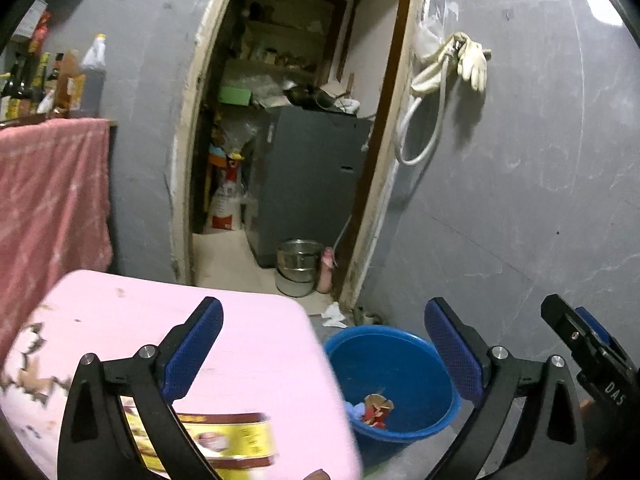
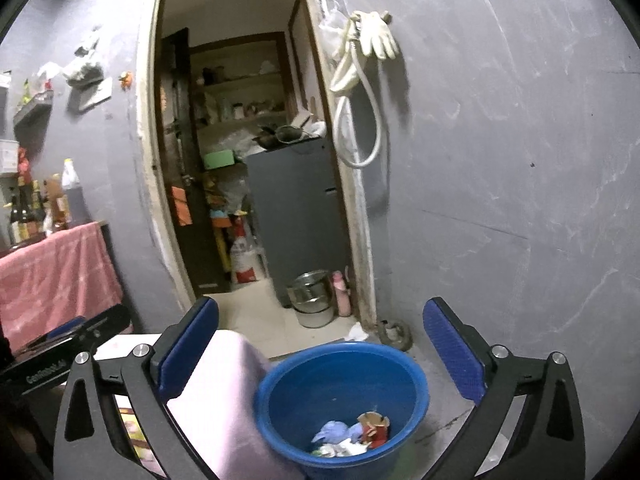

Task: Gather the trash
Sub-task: 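Move both open tools back over the table toward the remaining trash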

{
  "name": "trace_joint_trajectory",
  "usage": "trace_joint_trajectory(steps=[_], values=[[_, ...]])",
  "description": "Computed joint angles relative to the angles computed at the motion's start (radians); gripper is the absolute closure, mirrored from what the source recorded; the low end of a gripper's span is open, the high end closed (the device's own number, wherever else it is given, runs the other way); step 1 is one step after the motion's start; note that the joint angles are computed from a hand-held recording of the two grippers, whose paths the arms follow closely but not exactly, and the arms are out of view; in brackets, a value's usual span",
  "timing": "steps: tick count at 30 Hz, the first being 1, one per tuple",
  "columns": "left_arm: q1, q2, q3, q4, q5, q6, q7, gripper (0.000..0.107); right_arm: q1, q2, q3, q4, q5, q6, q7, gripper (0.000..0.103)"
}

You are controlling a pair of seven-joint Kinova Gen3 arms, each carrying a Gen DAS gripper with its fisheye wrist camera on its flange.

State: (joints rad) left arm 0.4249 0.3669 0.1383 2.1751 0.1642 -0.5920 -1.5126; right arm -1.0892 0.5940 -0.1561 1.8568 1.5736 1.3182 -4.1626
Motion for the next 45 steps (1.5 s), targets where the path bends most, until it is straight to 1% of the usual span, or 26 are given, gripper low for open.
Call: trace_joint_trajectory(steps=[5,7,12,15,21,25,27,30,34,38,42,45], values=[[-0.060,-0.080,-0.012,0.106,-0.040,-0.036,0.020,0.009,-0.043,0.014,-0.003,-0.041,0.030,0.017,0.017,0.000],[-0.090,-0.101,-0.015,0.146,-0.062,-0.055,0.035,0.009,-0.058,0.025,-0.001,-0.063,0.039,0.023,0.029,0.000],[-0.142,-0.131,-0.035,0.216,-0.071,-0.082,0.034,0.009,-0.089,0.061,0.010,-0.113,0.072,0.015,0.046,0.000],[-0.177,-0.131,-0.043,0.246,-0.085,-0.092,0.045,0.009,-0.100,0.084,0.018,-0.146,0.093,-0.011,0.062,0.000],[-0.255,-0.110,-0.059,0.309,-0.132,-0.122,0.086,0.009,-0.105,0.125,0.035,-0.204,0.108,-0.094,0.089,0.000],[-0.281,-0.083,-0.068,0.330,-0.152,-0.142,0.085,0.009,-0.104,0.154,0.048,-0.236,0.109,-0.149,0.105,0.000],[-0.285,-0.069,-0.072,0.334,-0.153,-0.146,0.073,0.009,-0.108,0.166,0.055,-0.242,0.111,-0.170,0.102,0.000],[-0.307,-0.042,-0.073,0.336,-0.182,-0.155,0.072,0.009,-0.100,0.185,0.061,-0.264,0.104,-0.217,0.128,0.000],[-0.343,-0.009,-0.067,0.329,-0.232,-0.141,0.083,0.009,-0.084,0.205,0.071,-0.288,0.091,-0.293,0.153,0.000],[-0.358,0.017,-0.065,0.304,-0.252,-0.110,0.081,0.009,-0.054,0.215,0.076,-0.315,0.062,-0.384,0.205,0.000],[-0.429,0.045,-0.033,0.261,-0.326,-0.055,0.157,0.009,-0.028,0.228,0.090,-0.347,0.008,-0.474,0.267,0.000],[-0.441,0.056,-0.026,0.232,-0.347,-0.016,0.181,0.009,-0.018,0.235,0.111,-0.366,-0.035,-0.526,0.305,0.000]])
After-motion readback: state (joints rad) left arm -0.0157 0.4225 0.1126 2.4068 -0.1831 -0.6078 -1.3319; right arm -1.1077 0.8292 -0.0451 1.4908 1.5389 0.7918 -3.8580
